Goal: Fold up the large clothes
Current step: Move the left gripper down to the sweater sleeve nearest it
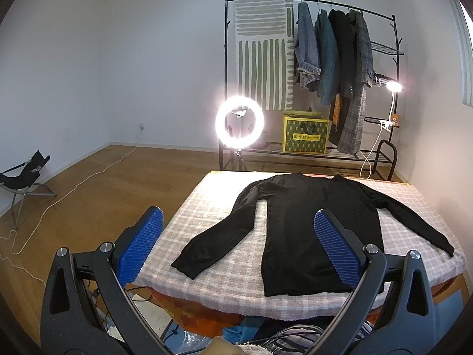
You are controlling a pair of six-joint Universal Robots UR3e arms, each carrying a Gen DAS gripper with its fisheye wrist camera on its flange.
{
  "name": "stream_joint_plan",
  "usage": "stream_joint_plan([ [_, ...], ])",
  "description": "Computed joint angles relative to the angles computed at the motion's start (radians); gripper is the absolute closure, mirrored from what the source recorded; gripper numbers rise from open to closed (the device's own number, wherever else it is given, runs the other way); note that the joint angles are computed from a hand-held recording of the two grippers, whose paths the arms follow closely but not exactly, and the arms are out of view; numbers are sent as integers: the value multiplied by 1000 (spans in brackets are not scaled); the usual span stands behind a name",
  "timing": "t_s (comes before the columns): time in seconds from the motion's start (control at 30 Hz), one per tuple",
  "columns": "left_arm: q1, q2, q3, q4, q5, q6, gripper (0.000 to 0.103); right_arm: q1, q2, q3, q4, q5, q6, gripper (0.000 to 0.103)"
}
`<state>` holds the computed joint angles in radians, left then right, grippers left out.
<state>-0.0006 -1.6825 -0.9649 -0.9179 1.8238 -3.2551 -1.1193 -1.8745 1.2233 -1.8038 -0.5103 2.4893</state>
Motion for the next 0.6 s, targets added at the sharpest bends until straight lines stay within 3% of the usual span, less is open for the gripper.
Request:
stream_joint_plan([
  [0.3,115,47,-106,34,-46,42,0,58,16,-1,-40,0,31,1],
  [0.47,284,125,-229,59,-171,101,2,79,61,-75,13,57,52,1],
  [0.53,360,156,-279,81,-217,129,5,59,67,-80,-25,130,92,1],
  [0.6,459,182,-311,63,-313,137,8,65,93,-140,7,158,98,1],
])
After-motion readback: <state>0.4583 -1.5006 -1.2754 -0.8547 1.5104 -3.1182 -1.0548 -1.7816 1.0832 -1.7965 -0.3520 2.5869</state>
